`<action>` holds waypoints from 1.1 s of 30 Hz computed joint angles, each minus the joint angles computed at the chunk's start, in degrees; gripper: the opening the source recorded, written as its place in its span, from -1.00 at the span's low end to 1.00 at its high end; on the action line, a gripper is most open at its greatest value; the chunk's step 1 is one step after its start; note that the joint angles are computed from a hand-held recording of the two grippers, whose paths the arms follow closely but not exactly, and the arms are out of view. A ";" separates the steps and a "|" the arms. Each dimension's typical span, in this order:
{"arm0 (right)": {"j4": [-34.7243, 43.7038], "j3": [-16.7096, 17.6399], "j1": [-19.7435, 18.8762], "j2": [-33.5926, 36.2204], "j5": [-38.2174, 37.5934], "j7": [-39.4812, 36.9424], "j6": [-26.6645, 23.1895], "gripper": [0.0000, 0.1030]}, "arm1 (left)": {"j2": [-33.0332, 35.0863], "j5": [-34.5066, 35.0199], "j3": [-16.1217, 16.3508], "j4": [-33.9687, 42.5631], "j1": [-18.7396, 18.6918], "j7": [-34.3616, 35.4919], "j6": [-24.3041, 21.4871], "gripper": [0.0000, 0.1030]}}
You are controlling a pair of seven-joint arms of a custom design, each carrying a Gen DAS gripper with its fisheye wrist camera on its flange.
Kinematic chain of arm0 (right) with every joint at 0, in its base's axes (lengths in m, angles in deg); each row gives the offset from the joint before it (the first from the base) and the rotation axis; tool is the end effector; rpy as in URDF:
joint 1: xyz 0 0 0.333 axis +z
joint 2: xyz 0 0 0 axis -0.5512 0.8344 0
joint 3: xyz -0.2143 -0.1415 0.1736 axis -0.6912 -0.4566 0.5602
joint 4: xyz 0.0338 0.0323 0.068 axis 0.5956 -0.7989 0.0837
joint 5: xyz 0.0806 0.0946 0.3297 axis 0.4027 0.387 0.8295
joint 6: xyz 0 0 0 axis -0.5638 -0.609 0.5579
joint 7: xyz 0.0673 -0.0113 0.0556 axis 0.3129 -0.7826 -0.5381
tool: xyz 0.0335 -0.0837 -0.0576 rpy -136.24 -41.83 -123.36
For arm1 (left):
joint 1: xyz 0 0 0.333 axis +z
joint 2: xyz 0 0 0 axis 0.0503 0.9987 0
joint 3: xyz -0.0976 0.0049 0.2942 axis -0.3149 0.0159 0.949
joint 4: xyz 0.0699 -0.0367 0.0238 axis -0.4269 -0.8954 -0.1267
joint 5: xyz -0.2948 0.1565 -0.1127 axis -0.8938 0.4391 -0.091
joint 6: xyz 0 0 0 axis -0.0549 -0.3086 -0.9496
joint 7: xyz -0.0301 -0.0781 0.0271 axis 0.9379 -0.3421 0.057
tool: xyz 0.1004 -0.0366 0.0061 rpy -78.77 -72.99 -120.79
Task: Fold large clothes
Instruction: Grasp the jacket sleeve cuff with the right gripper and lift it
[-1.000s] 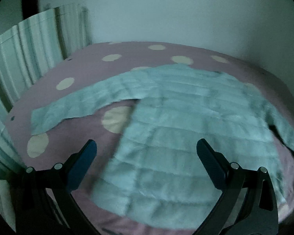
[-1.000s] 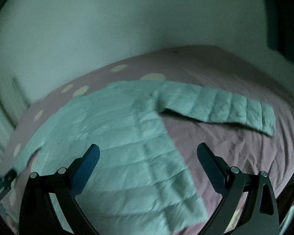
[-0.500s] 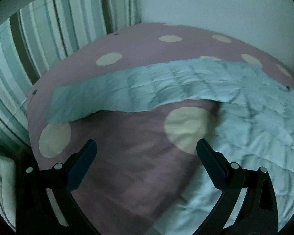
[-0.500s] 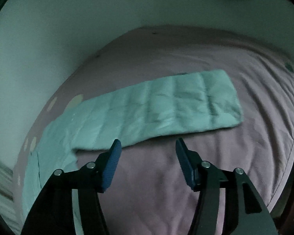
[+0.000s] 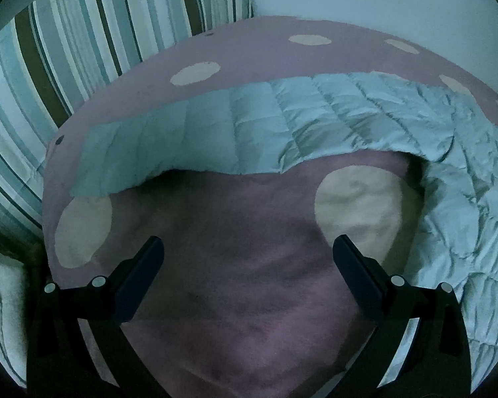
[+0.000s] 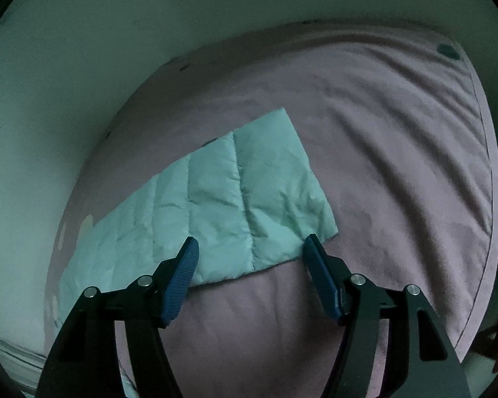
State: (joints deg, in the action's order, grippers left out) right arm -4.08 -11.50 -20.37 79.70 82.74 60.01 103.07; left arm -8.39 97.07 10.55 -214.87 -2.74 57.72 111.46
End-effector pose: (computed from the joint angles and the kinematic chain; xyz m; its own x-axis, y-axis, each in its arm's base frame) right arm 0.6704 0.0957 0.4689 -0.5313 -0.7019 -0.4744 -0.5969 0.7075 -0.3783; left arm 0.3596 -0.0865 0.5059 0.8822 -0.4403 -0.1671 -0.4502 -0.6845 -0.5734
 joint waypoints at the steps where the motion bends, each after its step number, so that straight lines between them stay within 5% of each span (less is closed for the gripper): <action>1: -0.66 0.18 -0.06 -0.28 0.25 -0.13 0.33 0.27 | 0.17 0.00 -0.01 -0.06 0.03 0.03 -0.16 0.96; 13: 0.45 -0.63 1.78 1.23 -1.18 2.94 1.27 0.27 | -0.10 -1.14 0.82 -1.50 0.49 -0.25 0.32 0.96; 16: 0.25 -3.62 3.16 2.05 -3.42 7.87 2.96 0.27 | -0.40 -0.73 0.73 -1.84 0.47 0.06 0.80 0.96; 22: 1.28 -4.18 2.69 4.22 -2.51 10.73 6.81 0.27 | -0.29 -0.60 0.41 -2.42 0.67 -0.43 1.09 0.96; 28: -1.26 2.61 -1.42 1.82 4.48 1.65 8.32 0.27 | -0.56 -0.53 0.66 -2.85 0.72 -0.62 1.62 0.96; 31: -0.27 -3.56 2.46 2.47 0.99 8.47 7.52 0.27 | -0.29 -0.35 0.48 -2.67 0.73 -0.61 1.42 0.96; 33: -0.46 -4.37 2.26 2.74 2.17 10.92 8.48 0.27 | -0.31 -0.14 0.41 -2.90 0.64 -0.72 1.64 0.96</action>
State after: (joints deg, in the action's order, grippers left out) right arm -4.54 -15.87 -18.11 82.44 84.92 70.93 111.56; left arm -8.70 96.93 10.96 -217.77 -2.10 57.00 113.10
